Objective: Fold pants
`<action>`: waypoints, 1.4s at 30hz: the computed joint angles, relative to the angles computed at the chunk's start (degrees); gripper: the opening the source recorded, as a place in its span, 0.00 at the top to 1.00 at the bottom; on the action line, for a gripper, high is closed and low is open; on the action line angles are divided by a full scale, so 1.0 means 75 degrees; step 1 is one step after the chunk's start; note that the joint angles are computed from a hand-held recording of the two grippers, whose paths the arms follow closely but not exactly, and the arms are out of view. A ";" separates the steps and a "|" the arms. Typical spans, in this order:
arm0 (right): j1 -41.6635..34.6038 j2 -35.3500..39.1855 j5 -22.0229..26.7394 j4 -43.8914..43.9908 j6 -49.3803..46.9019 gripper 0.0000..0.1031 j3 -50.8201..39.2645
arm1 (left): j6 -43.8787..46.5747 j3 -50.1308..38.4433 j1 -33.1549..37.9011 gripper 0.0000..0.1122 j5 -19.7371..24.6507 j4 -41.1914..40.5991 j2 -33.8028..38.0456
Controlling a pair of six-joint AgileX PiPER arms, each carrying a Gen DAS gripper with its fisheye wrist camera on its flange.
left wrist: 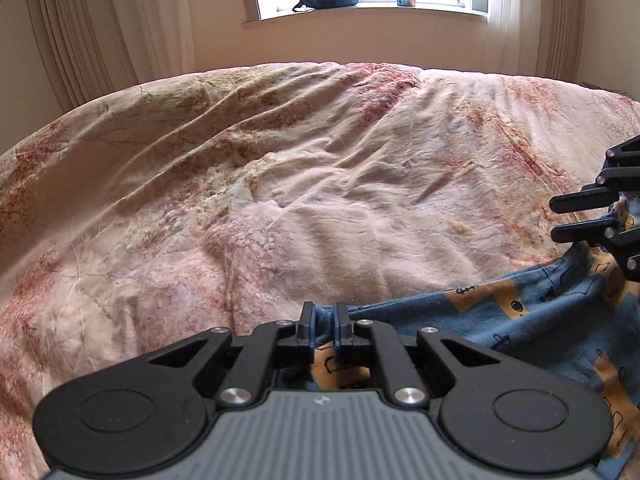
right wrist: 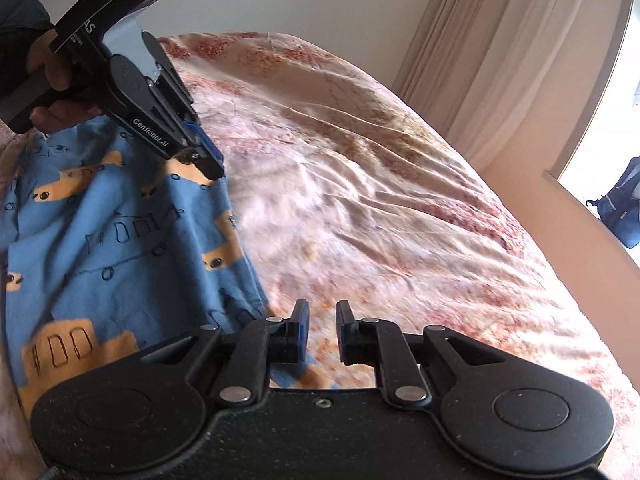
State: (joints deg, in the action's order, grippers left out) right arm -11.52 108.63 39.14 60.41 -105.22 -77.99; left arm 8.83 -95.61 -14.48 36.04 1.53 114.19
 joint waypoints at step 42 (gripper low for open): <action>0.3012 -0.3579 -0.1638 -0.0764 0.1154 0.68 0.4142 | 0.3298 0.6812 0.1085 0.82 -0.1624 -0.0270 -0.5535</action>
